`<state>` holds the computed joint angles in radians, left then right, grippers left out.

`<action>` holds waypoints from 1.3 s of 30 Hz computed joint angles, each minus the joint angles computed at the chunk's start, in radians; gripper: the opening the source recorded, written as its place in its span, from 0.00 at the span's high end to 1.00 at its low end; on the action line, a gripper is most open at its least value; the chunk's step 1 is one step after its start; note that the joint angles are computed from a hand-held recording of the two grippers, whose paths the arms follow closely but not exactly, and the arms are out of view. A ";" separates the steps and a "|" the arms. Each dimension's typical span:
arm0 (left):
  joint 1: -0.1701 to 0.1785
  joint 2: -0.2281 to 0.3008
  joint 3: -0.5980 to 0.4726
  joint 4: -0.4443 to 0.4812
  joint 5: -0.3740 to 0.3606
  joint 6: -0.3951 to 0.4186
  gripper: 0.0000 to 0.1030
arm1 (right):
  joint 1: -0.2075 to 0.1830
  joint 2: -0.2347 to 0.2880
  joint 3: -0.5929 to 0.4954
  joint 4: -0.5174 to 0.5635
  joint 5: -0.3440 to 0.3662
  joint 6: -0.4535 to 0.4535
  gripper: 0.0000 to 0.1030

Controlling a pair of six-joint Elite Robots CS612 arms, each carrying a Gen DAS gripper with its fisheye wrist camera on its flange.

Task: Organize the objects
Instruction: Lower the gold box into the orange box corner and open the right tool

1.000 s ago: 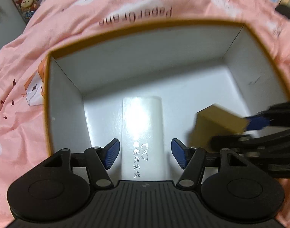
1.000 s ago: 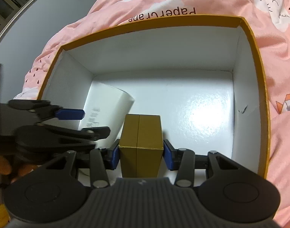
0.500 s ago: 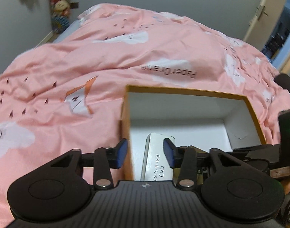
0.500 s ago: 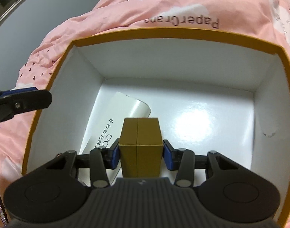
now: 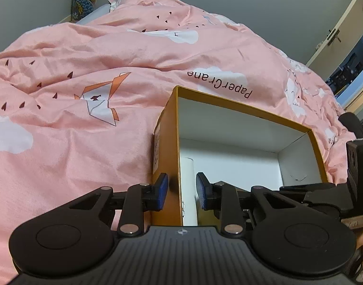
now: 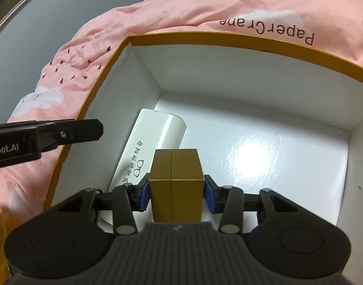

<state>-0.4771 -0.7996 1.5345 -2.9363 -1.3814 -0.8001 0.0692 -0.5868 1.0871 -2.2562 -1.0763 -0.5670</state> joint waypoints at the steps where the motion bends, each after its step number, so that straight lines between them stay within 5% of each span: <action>1: 0.001 0.001 0.001 -0.005 -0.003 -0.003 0.68 | 0.003 0.001 -0.004 -0.011 -0.013 -0.004 0.55; 7: 0.004 0.008 -0.010 0.014 -0.006 -0.001 0.69 | 0.032 0.015 -0.003 -0.231 -0.120 -0.070 0.55; 16: 0.011 0.020 -0.032 0.043 -0.011 0.011 0.72 | 0.072 0.045 -0.010 -0.374 -0.244 -0.573 0.55; 20: 0.013 0.024 -0.039 0.050 -0.012 0.013 0.72 | 0.077 0.054 -0.015 -0.404 -0.235 -0.704 0.55; 25: 0.016 0.026 -0.038 0.040 -0.021 0.012 0.72 | 0.072 0.068 -0.036 -0.429 -0.223 -0.688 0.44; 39: 0.014 0.025 -0.035 0.044 -0.018 0.008 0.72 | 0.039 0.059 -0.059 -0.263 -0.221 -0.432 0.45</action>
